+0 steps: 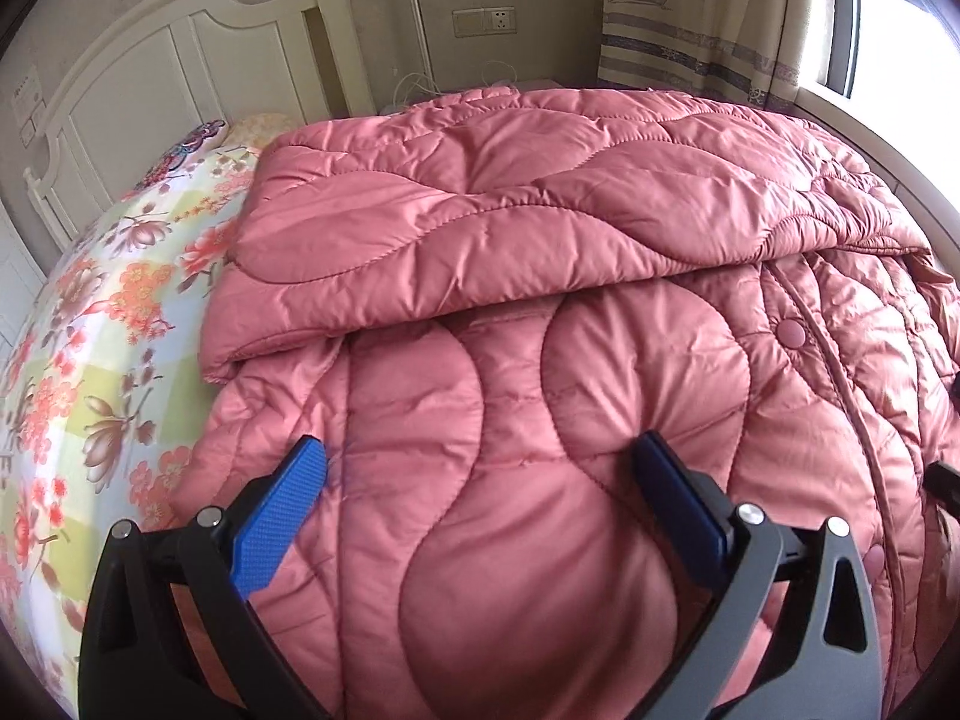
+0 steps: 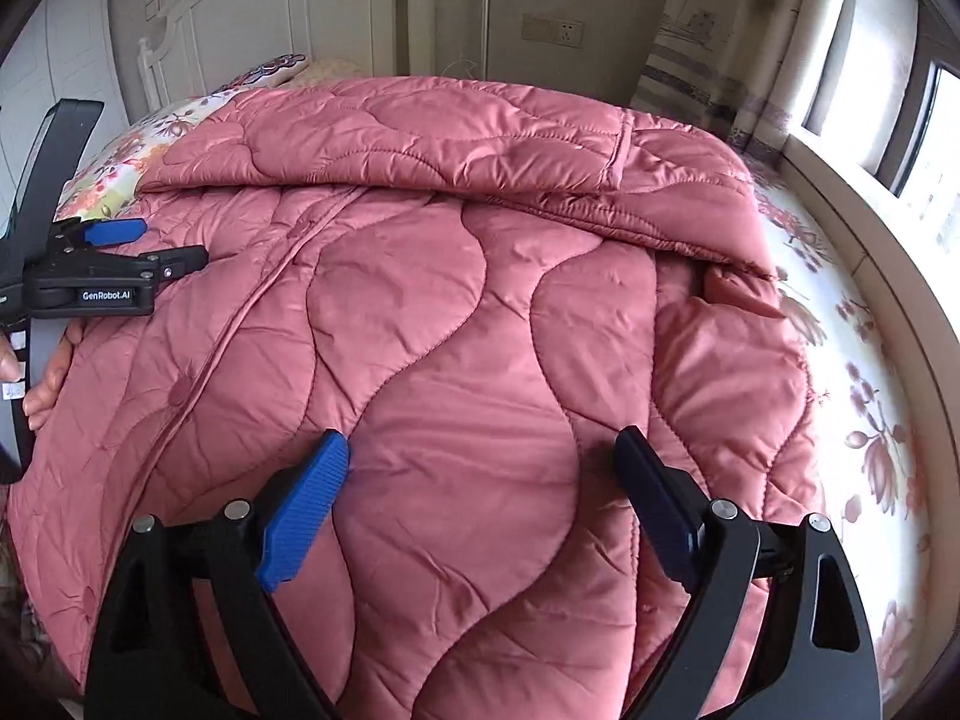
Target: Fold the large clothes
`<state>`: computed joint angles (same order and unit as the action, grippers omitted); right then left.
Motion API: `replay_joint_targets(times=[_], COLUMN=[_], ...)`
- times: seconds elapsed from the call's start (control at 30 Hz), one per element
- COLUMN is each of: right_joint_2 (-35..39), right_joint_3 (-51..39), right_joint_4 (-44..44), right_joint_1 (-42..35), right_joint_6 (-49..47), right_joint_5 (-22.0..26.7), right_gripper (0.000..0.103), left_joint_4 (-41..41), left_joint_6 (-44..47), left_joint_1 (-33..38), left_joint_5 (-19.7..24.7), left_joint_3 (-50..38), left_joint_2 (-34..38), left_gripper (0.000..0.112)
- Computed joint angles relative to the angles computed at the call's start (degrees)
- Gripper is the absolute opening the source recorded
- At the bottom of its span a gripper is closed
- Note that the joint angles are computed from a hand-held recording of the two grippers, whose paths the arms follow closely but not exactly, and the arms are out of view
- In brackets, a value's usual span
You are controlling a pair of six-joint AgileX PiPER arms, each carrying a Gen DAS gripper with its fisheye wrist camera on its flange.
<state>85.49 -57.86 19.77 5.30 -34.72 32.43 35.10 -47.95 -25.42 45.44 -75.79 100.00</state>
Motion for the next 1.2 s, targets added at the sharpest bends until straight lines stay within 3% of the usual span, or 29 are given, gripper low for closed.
replay_joint_targets(times=[0.07, 0.17, 0.23, 0.33, 0.4, 0.43, 0.5, 0.63, 0.7, 0.93, 1.0, 1.13, 1.2], right_joint_2=[-1.8, -5.66, -7.6, -9.0, -6.97, -6.68, -7.6, -9.93, -12.94, -17.35, -15.95, -12.87, -12.07], right_joint_3=[0.93, 3.24, 4.48, 6.85, 7.82, 9.1, 11.04, 10.71, 12.0, 14.85, 14.66, 14.44, 14.5], right_joint_4=[0.21, 4.84, 7.19, 9.13, 9.82, 12.77, 16.85, 12.92, 15.33, 24.81, 26.25, 26.57, 26.11], right_joint_1=[-0.26, -3.25, -5.54, -8.3, -9.29, -10.31, -11.44, -11.35, -14.29, -37.09, -43.19, -51.29, -54.44], right_joint_6=[-1.19, -7.63, -10.93, -14.35, -16.19, -19.1, -23.2, -20.28, -24.13, -40.69, -44.34, -49.68, -51.29], right_joint_5=[0.54, 1.72, 2.31, 2.63, 2.97, 2.38, 1.4, 2.64, 3.75, 15.81, 20.87, 28.06, 30.3], right_gripper=[0.086, 0.086, 0.086, 0.086, 0.087, 0.087, 0.087, 0.086, 0.086, 0.086, 0.086, 0.084, 0.083], left_joint_4=[3.13, 6.01, 9.74, 11.11, 9.48, 10.76, 7.99, 11.17, 11.92, 13.11, 10.77, 10.42, 10.13], left_joint_6=[-3.83, -8.09, -12.63, -15.99, -16.66, -19.45, -18.17, -22.04, -24.67, -34.86, -33.22, -35.61, -35.3], left_joint_1=[-2.19, -5.64, -9.87, -13.12, -12.17, -11.66, -9.71, -13.07, -15.54, -26.38, -26.7, -30.99, -29.39], left_joint_5=[2.29, 1.42, 3.22, 5.3, 3.66, 0.69, -0.82, 4.07, 5.97, 16.56, 16.02, 16.84, 15.41], left_joint_3=[2.58, 9.64, 15.04, 20.3, 23.07, 25.7, 27.27, 30.26, 32.73, 43.86, 45.4, 46.82, 47.32], left_joint_2=[-3.11, -11.24, -16.93, -19.44, -18.02, -19.75, -22.27, -28.27, -33.07, -53.92, -57.54, -57.85, -56.54], left_gripper=[0.101, 0.101, 0.101, 0.101, 0.101, 0.101, 0.101, 0.101, 0.101, 0.101, 0.101, 0.1, 0.098])
